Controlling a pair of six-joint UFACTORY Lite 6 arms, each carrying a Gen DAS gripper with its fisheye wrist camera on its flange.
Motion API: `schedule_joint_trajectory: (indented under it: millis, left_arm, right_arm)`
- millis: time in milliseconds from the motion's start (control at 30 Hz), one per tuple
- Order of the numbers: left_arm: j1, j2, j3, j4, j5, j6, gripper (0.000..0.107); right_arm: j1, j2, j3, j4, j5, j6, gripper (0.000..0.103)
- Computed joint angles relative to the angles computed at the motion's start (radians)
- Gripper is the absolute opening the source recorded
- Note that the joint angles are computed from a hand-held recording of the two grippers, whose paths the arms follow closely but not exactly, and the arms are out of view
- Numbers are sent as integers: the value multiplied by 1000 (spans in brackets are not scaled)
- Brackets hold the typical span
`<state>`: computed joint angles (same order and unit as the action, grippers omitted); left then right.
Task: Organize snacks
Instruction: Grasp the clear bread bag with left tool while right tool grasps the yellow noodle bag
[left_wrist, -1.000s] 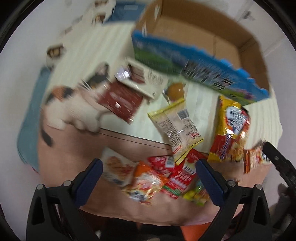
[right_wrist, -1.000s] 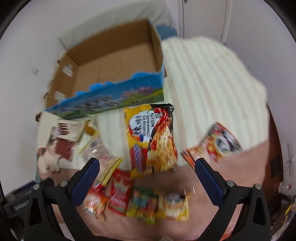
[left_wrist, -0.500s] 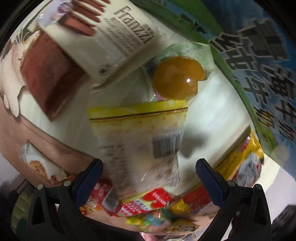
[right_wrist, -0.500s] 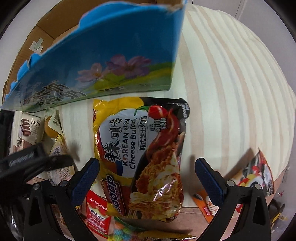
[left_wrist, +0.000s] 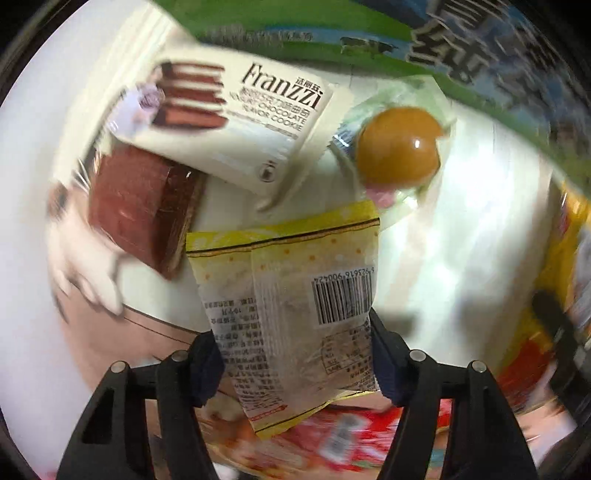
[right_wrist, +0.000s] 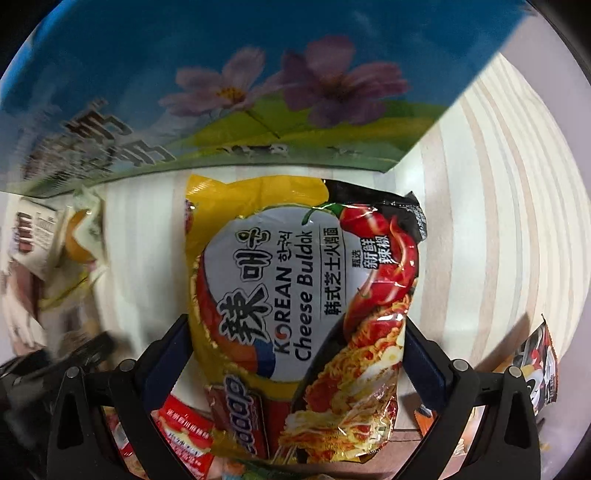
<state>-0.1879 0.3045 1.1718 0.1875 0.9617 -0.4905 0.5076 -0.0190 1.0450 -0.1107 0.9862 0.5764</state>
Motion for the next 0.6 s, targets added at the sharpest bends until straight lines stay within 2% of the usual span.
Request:
schedule_joint_trajectory:
  millis: [100,200,333,367,467,500,600]
  left_arm:
    - [-64,-59,-87,58,-23,-48,65]
    - [-112,-112,-178,85,-58,-99,65]
    - [-137,-127,-204,62,-70,-129,65]
    - [-129,-117,-239,63,-116,-138,65]
    - [-133,-133,-278,54,-148,-155,65]
    - [-137,-139,-294,59,-165,-164,64]
    - [-108,-191,-299,55,-162,-110,52]
  right_arm:
    - [57,80,12,-42,-37,52,103]
    - [134,76,-45,-62,-100,117,101]
    - [196,41,-132,-13,-167,140,93]
    - [207,32,-150,-1,-176,142,92]
    - [231,87,-175,53,-225,130,94]
    - [242,123,-172,59,-245,143,95]
    - [256,208,-182,38,-347,198,96]
